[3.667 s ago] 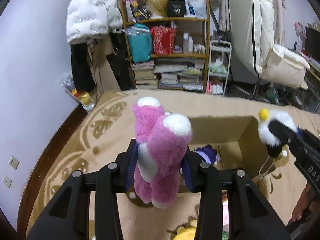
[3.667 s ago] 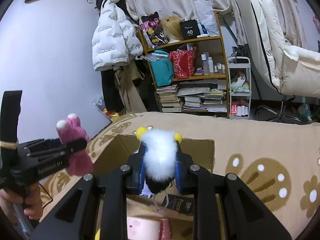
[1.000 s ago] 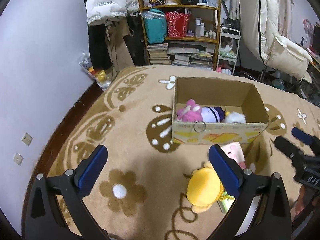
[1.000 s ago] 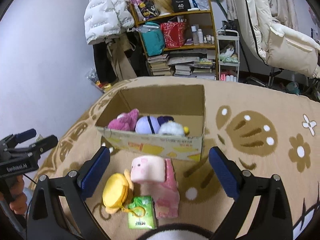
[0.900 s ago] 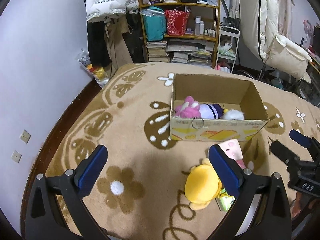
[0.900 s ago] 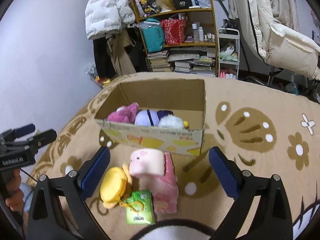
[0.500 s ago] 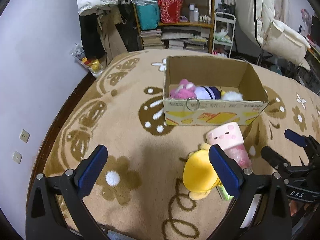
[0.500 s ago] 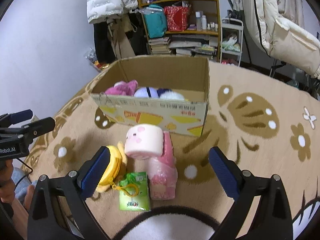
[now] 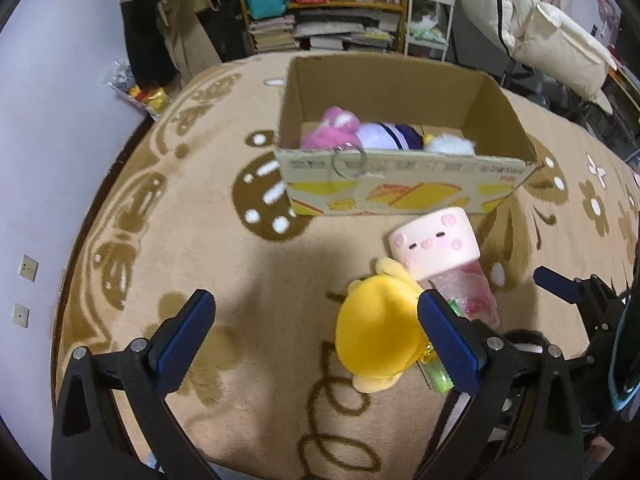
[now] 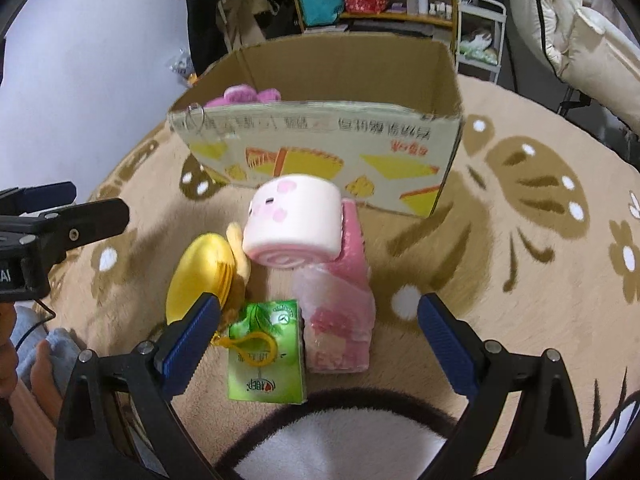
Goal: Organize soft objects
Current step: 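Move both tools back toward the toys lying beside the box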
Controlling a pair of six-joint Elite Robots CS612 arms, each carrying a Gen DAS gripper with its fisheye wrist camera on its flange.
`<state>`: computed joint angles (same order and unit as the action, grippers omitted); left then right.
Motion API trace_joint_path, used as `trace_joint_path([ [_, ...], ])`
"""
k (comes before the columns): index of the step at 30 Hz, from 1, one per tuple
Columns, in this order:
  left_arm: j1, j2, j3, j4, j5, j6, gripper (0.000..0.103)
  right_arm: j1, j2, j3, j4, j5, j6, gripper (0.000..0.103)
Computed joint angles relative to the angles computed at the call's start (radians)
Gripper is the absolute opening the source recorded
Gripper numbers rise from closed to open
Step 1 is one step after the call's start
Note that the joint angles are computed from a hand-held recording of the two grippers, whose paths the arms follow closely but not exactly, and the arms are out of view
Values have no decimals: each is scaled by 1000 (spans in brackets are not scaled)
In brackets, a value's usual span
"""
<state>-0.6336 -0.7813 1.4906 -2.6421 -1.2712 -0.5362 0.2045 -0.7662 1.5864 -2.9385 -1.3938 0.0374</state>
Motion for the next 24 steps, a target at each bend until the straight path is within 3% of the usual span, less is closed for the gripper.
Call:
trace_joint_path([
  [10,10,51,-74,83,-99,17,100,8,19,-29,85,-10,-26,103],
  [24,17,95,-132,171,-167,26,100,12,30,-45,126,-10,-33,103],
])
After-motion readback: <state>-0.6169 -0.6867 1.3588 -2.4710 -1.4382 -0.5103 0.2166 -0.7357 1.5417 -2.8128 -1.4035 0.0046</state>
